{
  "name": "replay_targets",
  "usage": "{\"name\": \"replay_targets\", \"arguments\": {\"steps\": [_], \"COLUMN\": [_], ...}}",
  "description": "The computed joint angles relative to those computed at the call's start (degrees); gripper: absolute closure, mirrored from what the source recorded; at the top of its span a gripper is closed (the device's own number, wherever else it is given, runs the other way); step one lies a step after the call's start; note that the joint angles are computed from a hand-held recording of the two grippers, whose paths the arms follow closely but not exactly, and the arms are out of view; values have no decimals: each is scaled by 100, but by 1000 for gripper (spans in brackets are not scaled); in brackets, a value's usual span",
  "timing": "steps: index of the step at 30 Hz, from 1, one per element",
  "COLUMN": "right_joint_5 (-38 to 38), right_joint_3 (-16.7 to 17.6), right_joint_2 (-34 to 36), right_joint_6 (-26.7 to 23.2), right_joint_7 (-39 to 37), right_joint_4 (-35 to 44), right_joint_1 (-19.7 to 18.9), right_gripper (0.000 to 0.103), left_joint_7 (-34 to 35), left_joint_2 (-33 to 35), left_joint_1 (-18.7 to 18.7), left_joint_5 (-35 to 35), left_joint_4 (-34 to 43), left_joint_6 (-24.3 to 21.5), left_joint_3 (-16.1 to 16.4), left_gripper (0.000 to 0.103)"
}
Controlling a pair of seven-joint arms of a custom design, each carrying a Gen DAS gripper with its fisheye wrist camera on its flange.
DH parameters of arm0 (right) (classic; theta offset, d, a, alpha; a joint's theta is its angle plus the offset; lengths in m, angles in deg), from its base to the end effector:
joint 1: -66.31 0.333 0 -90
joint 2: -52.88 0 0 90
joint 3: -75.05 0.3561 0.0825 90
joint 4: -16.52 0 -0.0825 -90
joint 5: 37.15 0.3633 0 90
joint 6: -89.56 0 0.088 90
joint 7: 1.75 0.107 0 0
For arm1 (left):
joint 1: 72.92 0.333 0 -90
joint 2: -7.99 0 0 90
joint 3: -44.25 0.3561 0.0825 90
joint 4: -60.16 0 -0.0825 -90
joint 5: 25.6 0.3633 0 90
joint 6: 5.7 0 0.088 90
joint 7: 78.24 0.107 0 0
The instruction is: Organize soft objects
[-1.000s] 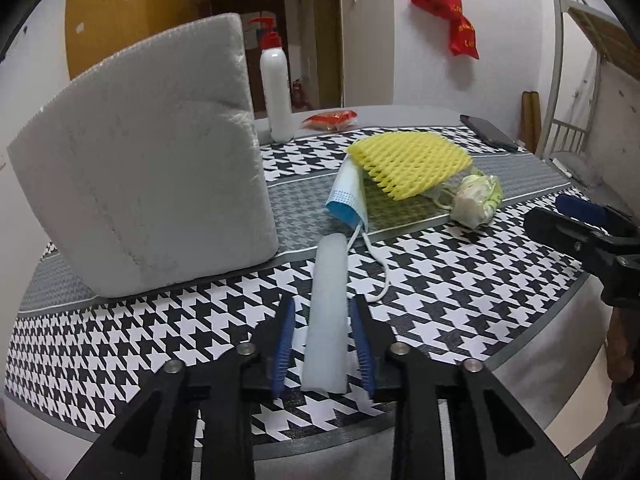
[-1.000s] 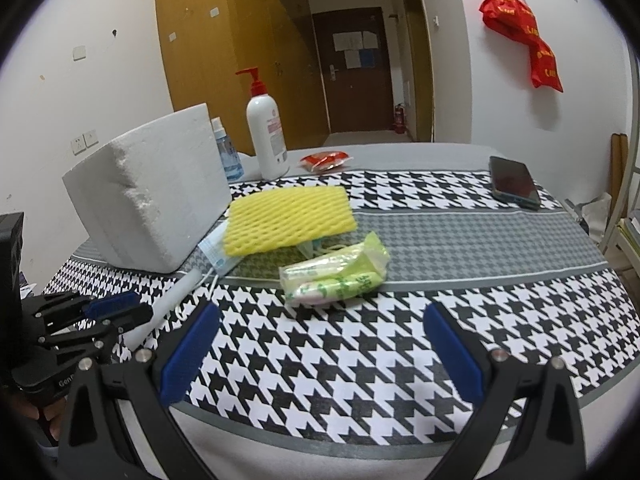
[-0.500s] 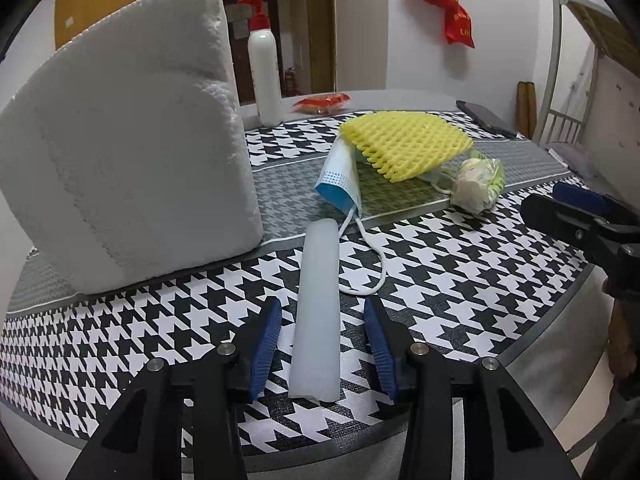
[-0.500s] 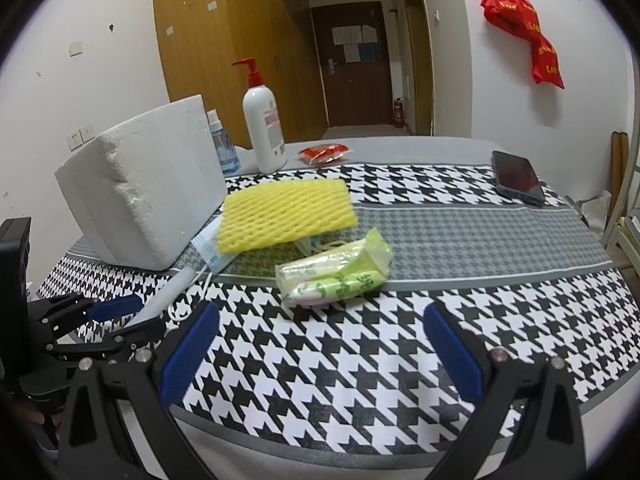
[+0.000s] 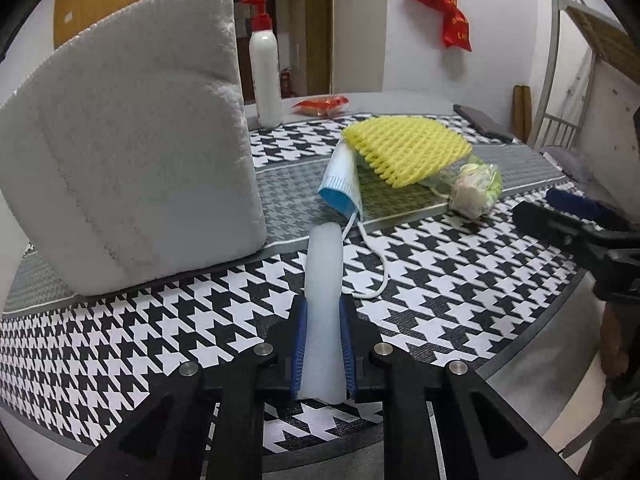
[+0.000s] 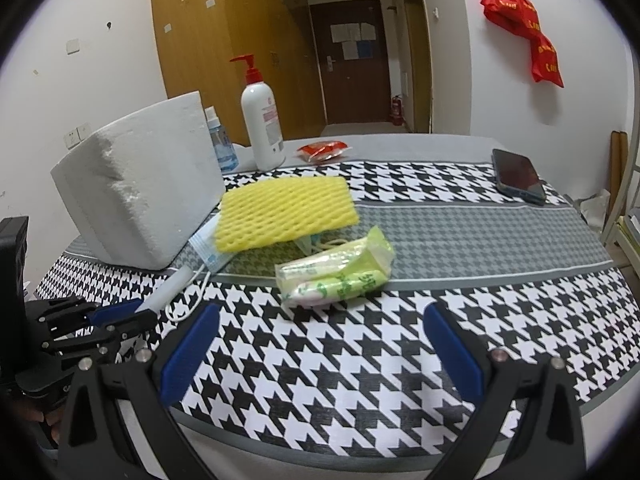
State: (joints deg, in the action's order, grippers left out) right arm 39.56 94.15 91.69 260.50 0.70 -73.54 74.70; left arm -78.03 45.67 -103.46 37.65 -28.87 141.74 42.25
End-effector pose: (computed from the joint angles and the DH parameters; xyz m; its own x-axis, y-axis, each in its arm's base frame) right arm 0.6931 0.2241 0.3381 0.6004 -0.7859 -0.1480 -0.5406 -0.2624 -0.7993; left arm 0.6174 -0.4050 0.3377 0.1546 -0.9880 -0.0039 -0.6999 -0.1067 -0.7063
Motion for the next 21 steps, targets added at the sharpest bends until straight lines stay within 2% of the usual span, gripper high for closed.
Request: {"name": "replay_targets", "arguments": {"steps": [4, 11, 17, 21], "right_joint_5": [-133, -482, -1353, -2126], "right_joint_3": [-50, -67, -351, -656], "right_joint_2": [11, 88, 230, 364], "right_joint_6": [38, 147, 120, -38], "right_joint_7": [161, 472, 1378, 2132], "right_joint_4": [19, 133, 304, 488], "right_joint_1": [69, 179, 415, 612], "right_gripper": [0, 0, 0, 0], "left_joint_7": [-401, -910, -1267, -1284], "left_joint_2": [-224, -529, -732, -704], "left_joint_1": [-104, -17, 172, 276], "left_joint_5": [437, 1053, 1476, 1497], "left_joint_4": [-247, -616, -894, -891], "left_joint_6": [47, 49, 217, 295], "left_joint_3": [140, 65, -47, -130], "left_gripper": [86, 86, 86, 86]}}
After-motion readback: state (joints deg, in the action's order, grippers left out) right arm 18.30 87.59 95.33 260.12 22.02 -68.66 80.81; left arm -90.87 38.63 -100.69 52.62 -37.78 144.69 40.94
